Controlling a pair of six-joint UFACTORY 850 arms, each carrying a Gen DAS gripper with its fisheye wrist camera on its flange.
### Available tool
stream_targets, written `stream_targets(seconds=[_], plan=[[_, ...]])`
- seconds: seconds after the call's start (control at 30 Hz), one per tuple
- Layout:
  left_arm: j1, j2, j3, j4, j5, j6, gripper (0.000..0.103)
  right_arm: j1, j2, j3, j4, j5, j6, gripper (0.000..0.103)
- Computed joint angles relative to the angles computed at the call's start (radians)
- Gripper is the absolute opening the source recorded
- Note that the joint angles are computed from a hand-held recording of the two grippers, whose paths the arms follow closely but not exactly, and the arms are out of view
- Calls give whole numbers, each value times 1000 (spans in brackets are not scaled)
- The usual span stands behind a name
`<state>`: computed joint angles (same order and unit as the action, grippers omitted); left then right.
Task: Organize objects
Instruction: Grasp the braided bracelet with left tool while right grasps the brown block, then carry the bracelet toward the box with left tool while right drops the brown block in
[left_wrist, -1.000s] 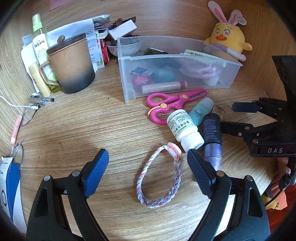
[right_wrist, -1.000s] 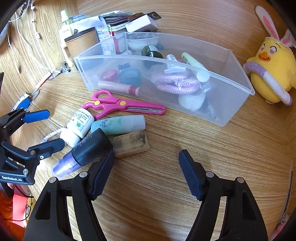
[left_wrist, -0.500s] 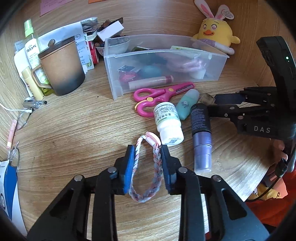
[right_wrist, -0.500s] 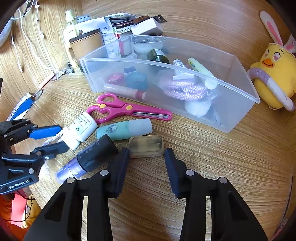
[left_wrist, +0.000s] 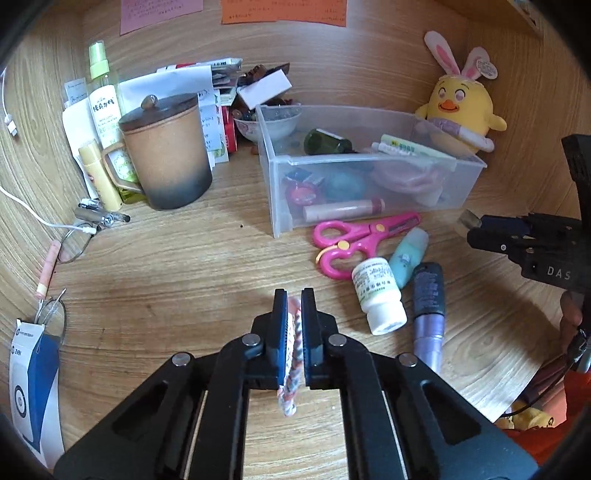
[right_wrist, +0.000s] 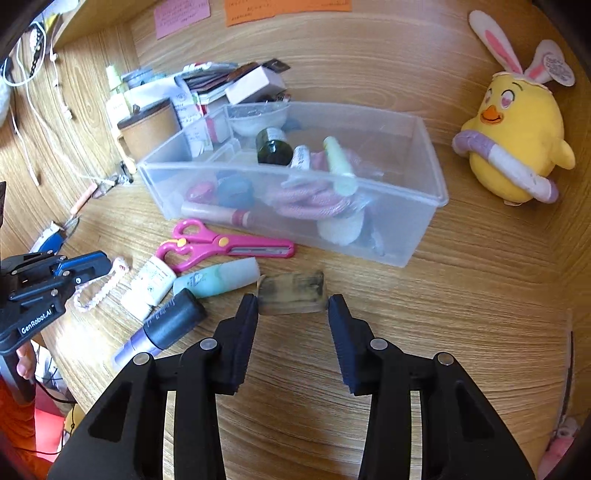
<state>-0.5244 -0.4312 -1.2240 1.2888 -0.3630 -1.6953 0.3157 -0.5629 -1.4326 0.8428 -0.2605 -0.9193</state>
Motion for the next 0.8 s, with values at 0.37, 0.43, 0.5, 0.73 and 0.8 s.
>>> stream_targets(seconds=[0.37,0.43,0.5,0.73,0.8], plan=[[5,17,-12,85,40,-57,11,-28,37,17,278,10,-240,36],[7,3,-20,-11,55,38,20,-32,37,13,308,7,-264,36],[10,-15,-28,-114,63,136,28,-35,34,5,333,5,-283,36],[24,-58,-48,-325,61,324,37,-32,32,-21,417,10,-365,36],[21,-64,-50,-291,46,296,25,-29,32,-28,434,17,-384,36]])
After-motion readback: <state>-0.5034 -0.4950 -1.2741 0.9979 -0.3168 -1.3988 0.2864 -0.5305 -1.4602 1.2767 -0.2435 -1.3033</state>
